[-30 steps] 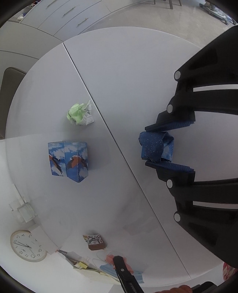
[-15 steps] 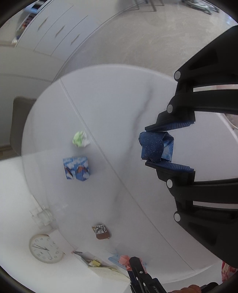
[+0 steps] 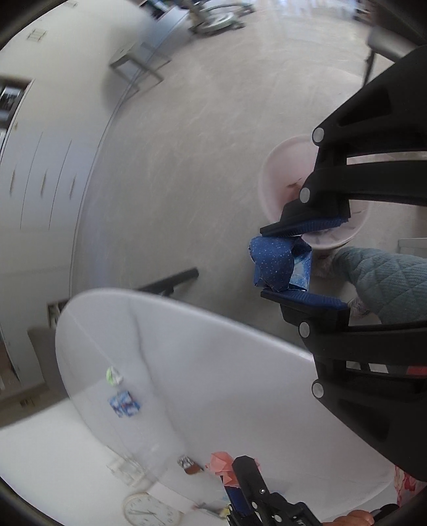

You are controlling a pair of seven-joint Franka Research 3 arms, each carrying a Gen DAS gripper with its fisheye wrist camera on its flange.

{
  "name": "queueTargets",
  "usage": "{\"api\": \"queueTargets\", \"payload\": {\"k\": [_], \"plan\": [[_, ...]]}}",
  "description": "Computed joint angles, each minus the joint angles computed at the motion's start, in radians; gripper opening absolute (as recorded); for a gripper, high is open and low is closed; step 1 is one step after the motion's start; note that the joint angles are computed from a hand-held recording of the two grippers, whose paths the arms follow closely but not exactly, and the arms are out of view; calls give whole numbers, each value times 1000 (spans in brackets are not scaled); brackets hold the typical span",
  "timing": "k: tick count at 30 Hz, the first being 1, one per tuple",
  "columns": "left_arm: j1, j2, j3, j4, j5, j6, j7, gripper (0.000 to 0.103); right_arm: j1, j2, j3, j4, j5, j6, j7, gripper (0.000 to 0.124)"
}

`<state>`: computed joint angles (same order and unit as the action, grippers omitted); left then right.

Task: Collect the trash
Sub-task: 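Carry the pink tissue and blue wrapper to the bin and release both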

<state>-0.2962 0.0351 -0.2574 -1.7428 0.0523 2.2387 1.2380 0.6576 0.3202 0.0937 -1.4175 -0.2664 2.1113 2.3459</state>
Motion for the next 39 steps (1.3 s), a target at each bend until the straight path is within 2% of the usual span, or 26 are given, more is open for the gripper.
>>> {"api": "queueTargets", "payload": {"k": [5,9,13,16,17,18,21,27,31,39], "plan": [[-48,97,-47,110,-55,-34,133,29,-18,-163,2,-214,-55,13,158,32],[-88,222,-77,256,-95,-107,205,29,-72,-285,31,-372,-70,26,263,32],[-138,359,-89,424,-90,-188,224,29,-130,-345,57,-458,-50,50,291,32],[-163,418,-91,500,-92,-214,229,31,-165,-377,70,-503,-43,68,299,32],[-171,424,-89,509,-88,-217,223,33,-175,-382,73,-511,-38,72,295,32],[-182,441,-87,538,-83,-227,214,40,-184,-389,75,-519,-34,72,286,32],[-203,451,-79,559,-68,-215,186,67,-203,-400,82,-531,-29,75,271,32],[-243,477,-50,629,11,-221,126,88,-229,-410,86,-548,-13,100,234,32],[-239,458,-38,618,42,-223,108,93,-234,-388,86,-532,0,117,203,33],[-209,398,-18,568,90,-220,41,94,-219,-295,69,-470,37,136,131,35]]}}
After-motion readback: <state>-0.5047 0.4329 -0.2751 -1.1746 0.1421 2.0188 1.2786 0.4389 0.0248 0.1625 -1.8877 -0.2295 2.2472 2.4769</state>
